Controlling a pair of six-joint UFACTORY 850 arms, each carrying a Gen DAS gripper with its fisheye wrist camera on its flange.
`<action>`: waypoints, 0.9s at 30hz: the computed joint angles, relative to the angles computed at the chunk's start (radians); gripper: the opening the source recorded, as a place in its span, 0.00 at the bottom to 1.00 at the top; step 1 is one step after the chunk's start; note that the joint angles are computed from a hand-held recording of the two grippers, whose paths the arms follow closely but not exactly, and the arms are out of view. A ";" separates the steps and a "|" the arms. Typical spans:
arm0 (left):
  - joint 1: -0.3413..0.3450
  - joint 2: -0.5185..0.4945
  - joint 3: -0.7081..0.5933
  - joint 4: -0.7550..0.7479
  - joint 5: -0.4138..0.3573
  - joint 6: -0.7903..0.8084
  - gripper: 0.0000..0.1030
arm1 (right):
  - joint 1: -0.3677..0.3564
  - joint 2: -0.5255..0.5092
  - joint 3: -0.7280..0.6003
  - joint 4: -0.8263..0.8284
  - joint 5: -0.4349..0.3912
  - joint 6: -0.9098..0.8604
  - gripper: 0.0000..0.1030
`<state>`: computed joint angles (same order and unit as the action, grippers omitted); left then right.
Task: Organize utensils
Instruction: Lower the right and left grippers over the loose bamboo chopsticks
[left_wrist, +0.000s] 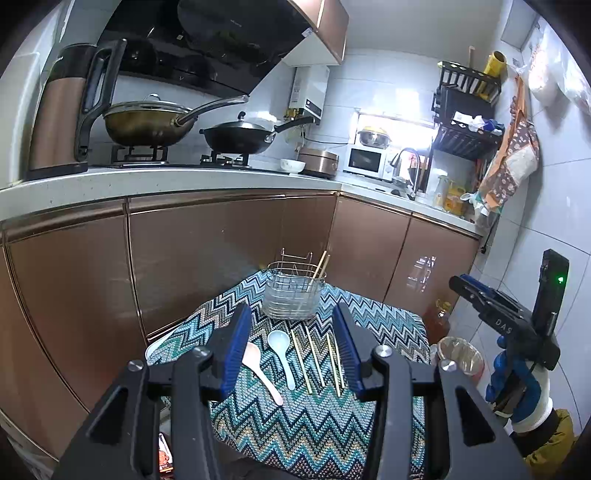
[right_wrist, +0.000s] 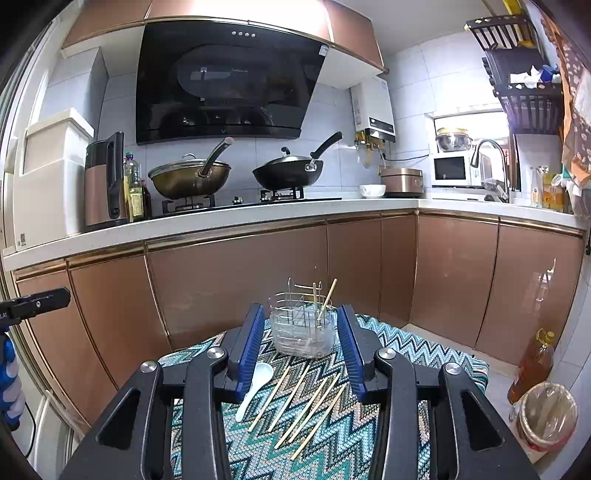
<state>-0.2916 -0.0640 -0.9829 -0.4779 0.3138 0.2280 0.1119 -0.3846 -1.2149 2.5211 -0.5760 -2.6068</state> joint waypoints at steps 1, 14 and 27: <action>-0.004 -0.001 -0.001 -0.007 0.000 0.009 0.42 | -0.001 -0.001 0.002 -0.002 -0.002 0.006 0.40; -0.013 -0.078 -0.054 -0.057 0.002 0.069 0.43 | -0.005 -0.035 -0.011 -0.020 0.030 0.045 0.41; 0.010 -0.241 -0.212 0.249 -0.096 -0.218 0.50 | -0.006 -0.120 -0.111 -0.153 0.129 0.189 0.41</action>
